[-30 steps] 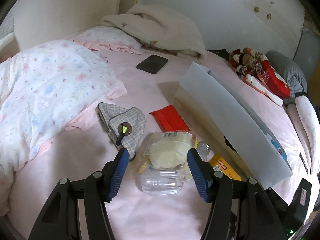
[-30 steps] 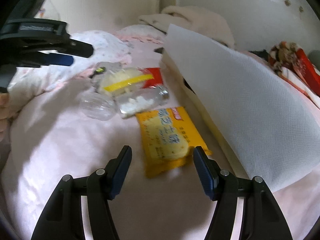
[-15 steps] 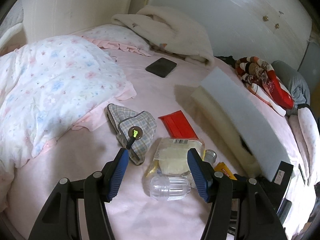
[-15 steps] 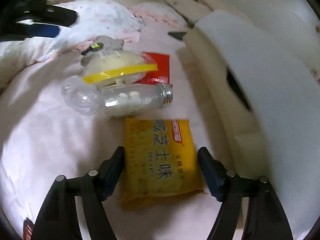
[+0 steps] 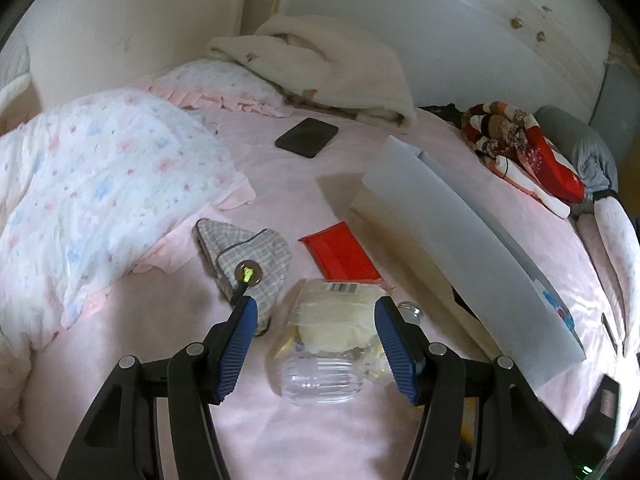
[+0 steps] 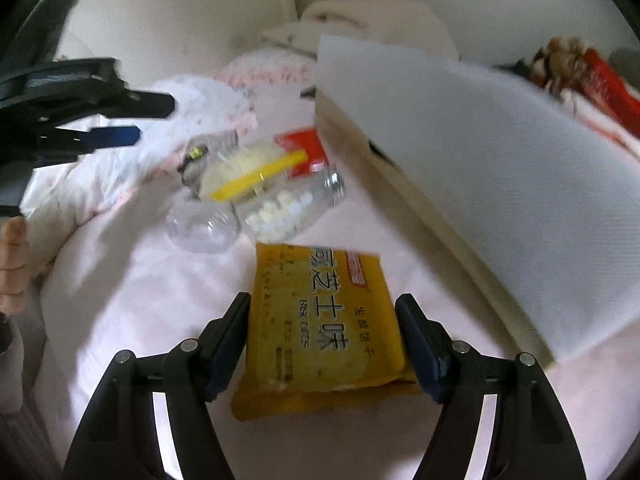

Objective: Organize objects
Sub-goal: 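Close the right gripper on the yellow biscuit packet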

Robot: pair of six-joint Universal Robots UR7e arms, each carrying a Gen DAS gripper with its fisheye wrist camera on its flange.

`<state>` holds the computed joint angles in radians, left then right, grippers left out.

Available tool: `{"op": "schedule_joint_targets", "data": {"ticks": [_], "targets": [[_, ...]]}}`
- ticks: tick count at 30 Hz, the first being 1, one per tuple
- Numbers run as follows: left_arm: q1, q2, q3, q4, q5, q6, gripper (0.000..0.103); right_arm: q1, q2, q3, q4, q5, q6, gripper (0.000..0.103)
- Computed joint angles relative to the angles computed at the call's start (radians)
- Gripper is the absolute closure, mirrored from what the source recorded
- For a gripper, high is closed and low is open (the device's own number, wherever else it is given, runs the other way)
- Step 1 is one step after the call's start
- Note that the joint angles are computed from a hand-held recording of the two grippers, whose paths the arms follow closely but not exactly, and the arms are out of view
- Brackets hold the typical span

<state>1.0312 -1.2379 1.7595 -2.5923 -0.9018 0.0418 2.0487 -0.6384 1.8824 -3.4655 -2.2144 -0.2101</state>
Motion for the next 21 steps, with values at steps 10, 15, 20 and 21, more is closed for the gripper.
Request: {"op": "schedule_joint_targets", "data": {"ticks": [10, 15, 20, 21], "targets": [[-0.057, 0.001, 0.014, -0.023, 0.031, 0.047, 0.044, 0.007, -0.049, -0.037, 0.110, 0.033, 0.077, 0.061], [-0.057, -0.003, 0.011, 0.002, 0.017, 0.025, 0.044, -0.028, -0.059, -0.014, 0.236, 0.042, 0.151, 0.047], [-0.057, -0.004, 0.010, -0.001, 0.019, 0.024, 0.044, -0.063, -0.065, 0.006, 0.255, 0.124, 0.266, 0.041], [-0.055, -0.003, 0.007, 0.000, 0.017, 0.023, 0.044, -0.058, -0.063, 0.003, 0.259, 0.115, 0.263, 0.041]]}}
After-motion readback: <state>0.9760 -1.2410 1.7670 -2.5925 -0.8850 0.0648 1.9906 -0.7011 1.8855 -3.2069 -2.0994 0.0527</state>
